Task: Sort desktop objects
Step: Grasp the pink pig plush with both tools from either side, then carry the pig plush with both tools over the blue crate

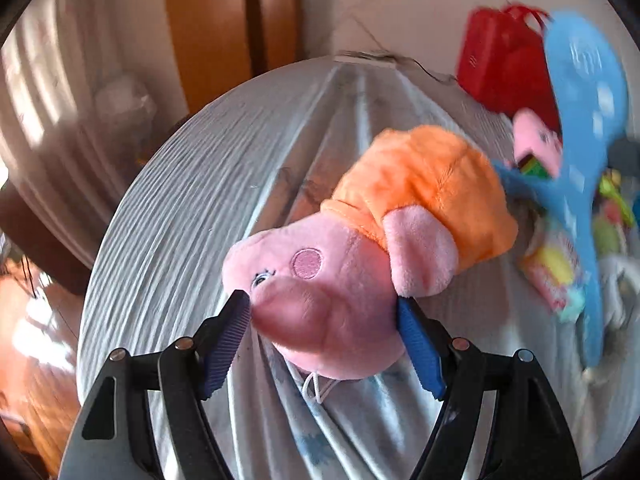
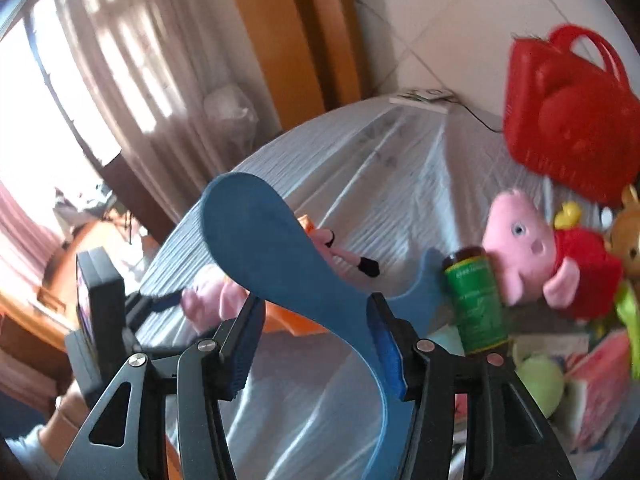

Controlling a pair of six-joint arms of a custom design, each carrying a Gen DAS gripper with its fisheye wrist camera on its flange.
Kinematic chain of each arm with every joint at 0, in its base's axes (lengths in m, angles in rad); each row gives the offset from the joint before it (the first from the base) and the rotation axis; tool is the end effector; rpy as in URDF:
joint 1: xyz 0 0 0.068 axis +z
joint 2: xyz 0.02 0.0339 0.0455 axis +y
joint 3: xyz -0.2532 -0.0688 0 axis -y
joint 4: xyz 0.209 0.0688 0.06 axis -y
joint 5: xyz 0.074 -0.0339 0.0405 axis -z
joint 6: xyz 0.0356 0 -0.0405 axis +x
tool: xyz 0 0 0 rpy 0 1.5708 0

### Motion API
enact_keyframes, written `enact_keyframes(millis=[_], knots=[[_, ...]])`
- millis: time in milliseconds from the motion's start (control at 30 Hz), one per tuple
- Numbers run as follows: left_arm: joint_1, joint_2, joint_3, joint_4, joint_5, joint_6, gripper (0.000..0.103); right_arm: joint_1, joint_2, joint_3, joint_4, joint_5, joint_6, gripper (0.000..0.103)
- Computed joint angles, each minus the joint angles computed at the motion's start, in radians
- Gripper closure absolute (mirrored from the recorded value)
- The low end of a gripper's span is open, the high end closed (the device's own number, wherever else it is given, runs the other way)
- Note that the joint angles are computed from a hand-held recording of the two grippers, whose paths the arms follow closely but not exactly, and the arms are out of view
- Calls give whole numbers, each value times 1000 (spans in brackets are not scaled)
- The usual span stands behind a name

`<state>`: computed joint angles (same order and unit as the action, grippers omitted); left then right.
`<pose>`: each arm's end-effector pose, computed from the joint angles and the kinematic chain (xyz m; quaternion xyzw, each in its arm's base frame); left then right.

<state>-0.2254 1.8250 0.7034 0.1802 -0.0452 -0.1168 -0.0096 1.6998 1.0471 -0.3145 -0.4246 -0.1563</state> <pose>0.2859 -0.0639 0.1078 0.0446 0.9496 -0.0315 0.3086 0.3156 0.0116 0.1977 -0.1309 0.9263 0.1764 0.3062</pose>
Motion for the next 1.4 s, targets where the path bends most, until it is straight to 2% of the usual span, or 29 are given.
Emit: enact_keyframes(millis=[133, 267, 300, 367, 433, 500, 567, 600, 667, 700, 733, 767, 833, 900, 1133, 1400], knots=[[-37, -13, 12, -32, -38, -58, 28, 87, 12, 29, -25, -83, -29, 57], [-31, -4, 20, -53, -28, -87, 28, 135, 95, 90, 19, -55, 6, 57], [-31, -6, 21, -57, -26, -100, 28, 120, 132, 133, 19, -60, 15, 57], [-20, 21, 36, -55, -23, -110, 27, 119, 210, 227, -5, -3, 0, 55], [-8, 55, 68, -65, -20, -113, 23, 129, 330, 374, -109, 18, -28, 55], [-4, 85, 97, -77, -20, -116, 18, 127, 462, 526, -236, 1, -76, 42], [-4, 104, 115, -85, -10, -116, 18, 131, 531, 596, -300, 8, -109, 20], [-4, 112, 125, -90, -5, -114, 18, 135, 580, 648, -339, 6, -130, 17], [-16, 123, 134, -93, -23, -104, 19, 136, 642, 701, -354, -1, -137, 13], [-19, 128, 139, -90, -26, -97, 24, 134, 670, 723, -353, -15, -137, 13], [-23, 131, 142, -90, -33, -94, 26, 133, 693, 750, -372, -24, -141, 15], [-32, 126, 138, -89, -46, -99, 30, 130, 710, 772, -391, -37, -143, 25], [-44, 86, 116, -86, -69, -100, 36, 132, 685, 750, -365, -1, -141, 43], [-47, 35, 99, -95, -80, -96, 38, 126, 636, 694, -335, -6, -154, 49], [-85, -172, 109, -165, -151, -22, 38, 77, 405, 539, -230, -78, -116, 51], [-163, -300, 294, -303, -125, 81, 38, -10, 177, 527, -239, -61, -32, 51]])
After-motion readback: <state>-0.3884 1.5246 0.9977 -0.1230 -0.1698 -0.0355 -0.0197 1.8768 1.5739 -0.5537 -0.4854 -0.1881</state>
